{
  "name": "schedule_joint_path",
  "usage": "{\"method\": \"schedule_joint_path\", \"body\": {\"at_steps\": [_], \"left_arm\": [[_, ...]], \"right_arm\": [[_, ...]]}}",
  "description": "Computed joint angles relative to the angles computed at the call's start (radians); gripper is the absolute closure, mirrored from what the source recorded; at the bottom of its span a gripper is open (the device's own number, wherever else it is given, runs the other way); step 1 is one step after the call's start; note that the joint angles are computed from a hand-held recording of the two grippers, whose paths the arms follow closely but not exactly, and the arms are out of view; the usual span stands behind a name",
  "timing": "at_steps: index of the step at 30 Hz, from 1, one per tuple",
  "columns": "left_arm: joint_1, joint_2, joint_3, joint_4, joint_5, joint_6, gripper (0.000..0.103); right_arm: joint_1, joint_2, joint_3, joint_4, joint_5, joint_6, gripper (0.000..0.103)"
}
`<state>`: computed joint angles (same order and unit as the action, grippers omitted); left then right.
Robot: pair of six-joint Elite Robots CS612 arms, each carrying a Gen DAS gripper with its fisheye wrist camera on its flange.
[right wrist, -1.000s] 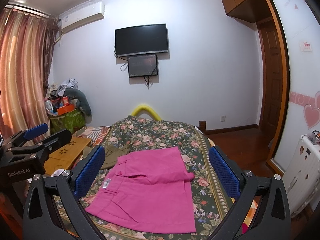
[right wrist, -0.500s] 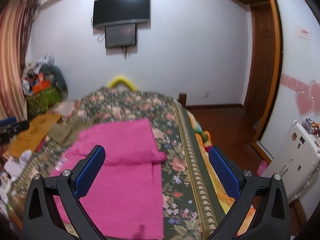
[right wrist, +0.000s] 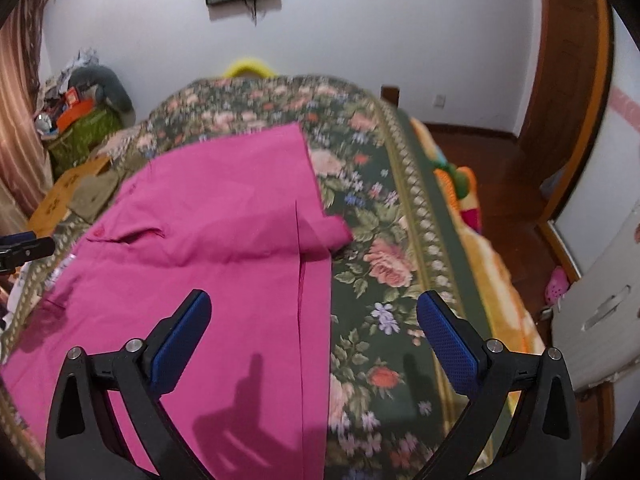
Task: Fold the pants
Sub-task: 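Lower both grippers to the pink pants and pinch the waistband edge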
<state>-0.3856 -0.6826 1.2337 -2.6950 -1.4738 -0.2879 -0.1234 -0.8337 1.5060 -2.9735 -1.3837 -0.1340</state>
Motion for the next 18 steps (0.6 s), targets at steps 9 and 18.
{"method": "schedule_joint_path", "body": {"at_steps": [9,18], "left_arm": [[0.021,0.059,-0.102,0.121,-0.128,0.043,0.051],[0.046,0.096,-0.162,0.173,-0.259,-0.008,0.056]], "right_arm": [[0.004,0.065,-0.112,0.136,0.064,-0.097,0.026],[-0.002,0.119,-0.218,0.325,0.136,-0.118,0.049]]}}
